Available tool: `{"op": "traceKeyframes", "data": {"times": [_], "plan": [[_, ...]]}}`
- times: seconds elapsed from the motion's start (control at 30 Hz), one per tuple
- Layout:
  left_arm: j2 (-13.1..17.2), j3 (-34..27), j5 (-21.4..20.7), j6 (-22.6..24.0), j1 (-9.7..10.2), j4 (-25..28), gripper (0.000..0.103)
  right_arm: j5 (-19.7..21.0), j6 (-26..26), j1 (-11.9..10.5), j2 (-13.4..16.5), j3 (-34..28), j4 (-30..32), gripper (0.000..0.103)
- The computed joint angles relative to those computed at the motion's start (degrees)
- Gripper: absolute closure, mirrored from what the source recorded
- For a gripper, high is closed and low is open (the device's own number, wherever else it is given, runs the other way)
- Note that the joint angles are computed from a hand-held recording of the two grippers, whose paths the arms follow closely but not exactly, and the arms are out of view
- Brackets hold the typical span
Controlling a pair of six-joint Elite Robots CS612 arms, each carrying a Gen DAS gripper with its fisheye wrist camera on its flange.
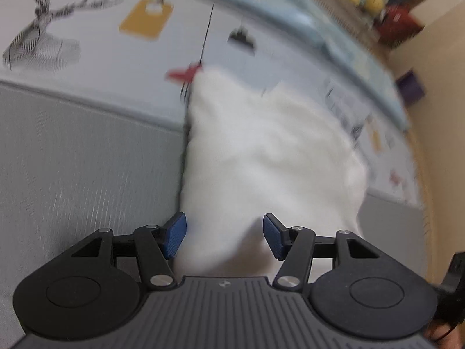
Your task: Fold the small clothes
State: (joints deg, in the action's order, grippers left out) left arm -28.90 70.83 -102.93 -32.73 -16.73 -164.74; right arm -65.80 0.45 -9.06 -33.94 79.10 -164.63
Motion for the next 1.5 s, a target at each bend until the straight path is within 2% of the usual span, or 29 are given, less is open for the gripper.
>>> {"op": "traceKeyframes", "data": {"times": [0.03,0.07,0.13,0.23,0.3,0.37,0.4,0.43,0.47,0.53,0.63,0.73,0.8,0.87,0.9,1.0,1.03,1.17,1.23,1.37,1.5], "plan": [[-0.09,-0.13,0.9,0.87,-0.22,2.3,0.039,-2.8,-0.73,0.34,0.05,-0.43,2.53,0.054],[-0.14,-0.04,1.12,0.81,-0.26,2.71,0.039,-3.2,0.05,0.32,0.19,-0.95,5.03,0.058],[-0.63,0.68,1.7,0.53,-0.34,1.54,0.04,-0.47,2.73,-0.29,0.22,-0.83,5.36,0.066],[-1.6,2.2,2.16,2.48,-0.59,-0.23,0.041,-0.53,1.12,-0.12,-0.33,-0.03,3.8,0.065],[-1.96,2.54,2.11,4.22,-0.76,1.25,0.04,0.86,0.19,-0.29,-0.62,0.1,4.57,0.065],[-2.37,2.4,5.05,8.48,-1.56,7.32,0.035,0.4,-2.28,-0.3,-0.9,0.06,7.75,0.063],[-2.7,2.55,7.42,11.26,-2.09,10.71,0.028,-1.46,-3.85,-0.07,-1.17,0.01,9.69,0.056],[-3.09,3.16,9.22,13.14,-2.48,11.7,0.025,-4.5,-5.54,0.31,-1.42,0.0,11.81,0.044],[-3.59,4.1,10.81,14.69,-2.81,11.23,0.024,-7.39,-6.66,0.6,-1.53,-0.19,13.73,0.041],[-5.05,6.24,13.35,16.59,-3.28,10.68,0.024,-9.9,-7.43,0.74,-2.31,0.8,14.01,0.04],[-8.11,10.32,19.69,17.35,-4.35,9.0,0.025,-13.05,-9.26,0.87,-4.19,3.96,9.34,0.042],[-11.51,15.98,24.19,16.59,-5.58,1.7,0.019,-18.77,-12.88,1.43,-5.88,8.27,-2.61,0.044],[-13.28,19.71,26.07,15.18,-6.52,-5.3,0.013,-18.9,-14.1,1.23,-6.92,11.47,-11.98,0.042],[-14.34,22.84,27.75,13.96,-7.84,-12.54,0.009,-18.01,-13.87,0.8,-8.14,14.64,-19.77,0.037],[-14.58,24.16,28.77,13.39,-8.63,-16.22,0.003,-17.38,-13.4,0.56,-8.65,15.98,-22.65,0.031],[-14.36,27.97,34.36,13.01,-11.82,-27.24,0.001,-15.31,-11.7,0.08,-10.03,20.42,-30.58,0.019],[-14.31,28.63,35.32,12.65,-12.57,-28.26,0.001,-15.03,-11.72,0.07,-10.42,21.46,-31.53,0.019],[-14.76,29.59,33.53,8.09,-13.65,-27.7,0.001,-12.41,-11.72,0.15,-11.91,25.76,-35.65,0.012],[-14.69,29.16,32.05,8.27,-13.47,-26.7,0.001,-12.25,-13.55,0.56,-12.37,26.77,-35.17,0.012],[-14.03,27.95,32.98,7.69,-13.31,-23.53,0.001,-13.55,-18.28,1.41,-12.22,26.93,-35.09,0.012],[-13.64,27.28,32.26,6.56,-12.89,-21.74,0.001,-14.8,-15.62,1.61,-11.9,25.65,-32.09,0.012]]}}
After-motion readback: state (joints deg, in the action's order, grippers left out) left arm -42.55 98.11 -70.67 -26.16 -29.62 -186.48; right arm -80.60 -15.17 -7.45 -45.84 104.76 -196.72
